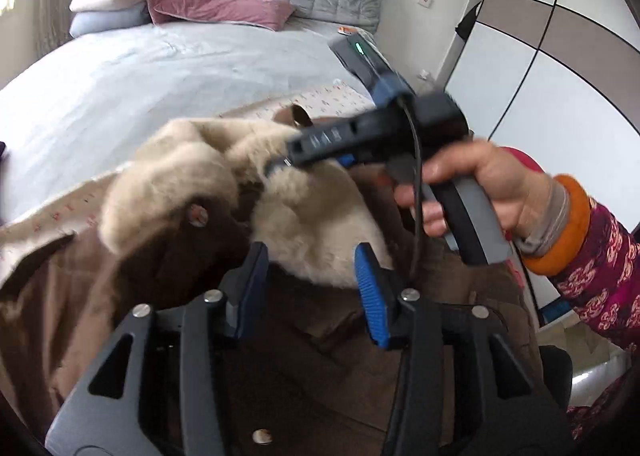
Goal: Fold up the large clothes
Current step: 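Grasp the beige fur collar with both grippers and lift it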
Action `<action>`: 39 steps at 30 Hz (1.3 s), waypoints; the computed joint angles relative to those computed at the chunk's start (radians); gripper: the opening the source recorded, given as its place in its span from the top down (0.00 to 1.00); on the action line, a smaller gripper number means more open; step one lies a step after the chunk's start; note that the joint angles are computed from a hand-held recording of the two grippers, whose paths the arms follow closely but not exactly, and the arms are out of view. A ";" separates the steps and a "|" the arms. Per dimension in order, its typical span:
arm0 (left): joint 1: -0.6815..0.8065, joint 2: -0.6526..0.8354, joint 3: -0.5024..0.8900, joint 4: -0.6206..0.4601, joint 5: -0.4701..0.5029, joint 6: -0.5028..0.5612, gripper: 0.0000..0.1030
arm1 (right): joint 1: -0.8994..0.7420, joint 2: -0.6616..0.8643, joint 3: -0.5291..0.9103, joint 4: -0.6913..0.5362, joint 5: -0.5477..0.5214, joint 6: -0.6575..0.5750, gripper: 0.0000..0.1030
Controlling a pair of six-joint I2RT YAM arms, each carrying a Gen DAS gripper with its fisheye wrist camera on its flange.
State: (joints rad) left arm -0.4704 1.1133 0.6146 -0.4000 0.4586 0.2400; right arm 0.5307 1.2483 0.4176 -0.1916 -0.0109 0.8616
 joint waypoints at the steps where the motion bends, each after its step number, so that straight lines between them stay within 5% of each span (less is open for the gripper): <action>1: 0.011 -0.002 0.029 -0.005 -0.053 0.004 0.48 | -0.018 -0.014 -0.040 0.054 -0.034 0.013 0.35; 4: -0.017 0.121 0.153 0.009 -0.232 -0.050 0.43 | -0.032 -0.078 -0.084 0.074 -0.055 0.048 0.35; 6: -0.032 0.329 0.294 0.004 -0.310 -0.103 0.43 | -0.007 -0.135 -0.072 0.016 -0.017 0.064 0.35; 12: -0.070 0.745 0.584 -0.122 -0.417 -0.230 0.43 | 0.083 -0.249 0.009 -0.178 0.104 0.047 0.35; 14: -0.067 0.817 0.636 -0.173 -0.447 -0.296 0.47 | 0.082 -0.260 0.020 -0.198 0.097 0.036 0.35; 15: -0.055 0.825 0.642 -0.177 -0.434 -0.325 0.60 | 0.084 -0.256 0.029 -0.199 0.091 0.034 0.35; 19: 0.012 0.651 0.498 -0.107 -0.365 -0.383 0.81 | 0.111 -0.167 0.070 -0.142 0.081 0.047 0.35; 25: 0.121 0.317 0.279 0.110 -0.413 -0.427 0.87 | 0.155 0.080 0.230 -0.071 0.112 0.063 0.33; 30: 0.209 0.215 0.146 0.312 -0.365 -0.464 0.87 | 0.089 0.149 0.387 -0.081 0.099 0.070 0.33; 32: 0.219 0.219 0.073 0.454 -0.369 -0.466 0.86 | 0.060 0.124 0.397 -0.044 0.087 0.081 0.33; 34: 0.202 0.331 0.128 0.430 -0.368 -0.410 0.72 | 0.058 0.147 0.428 -0.062 0.104 0.069 0.32; 36: 0.211 0.396 0.180 0.371 -0.329 -0.368 0.72 | 0.050 0.214 0.469 -0.098 0.085 0.054 0.32; 38: 0.237 0.402 0.213 0.349 -0.291 -0.335 0.55 | 0.045 0.260 0.467 -0.093 0.053 0.051 0.32; 39: 0.246 0.427 0.263 0.300 -0.279 -0.309 0.38 | 0.040 0.284 0.468 -0.085 0.043 0.054 0.32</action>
State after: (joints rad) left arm -0.2245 1.5400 0.8774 -0.1003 0.1801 -0.0688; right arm 0.5706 1.5319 0.8852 -0.2764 0.0323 0.9155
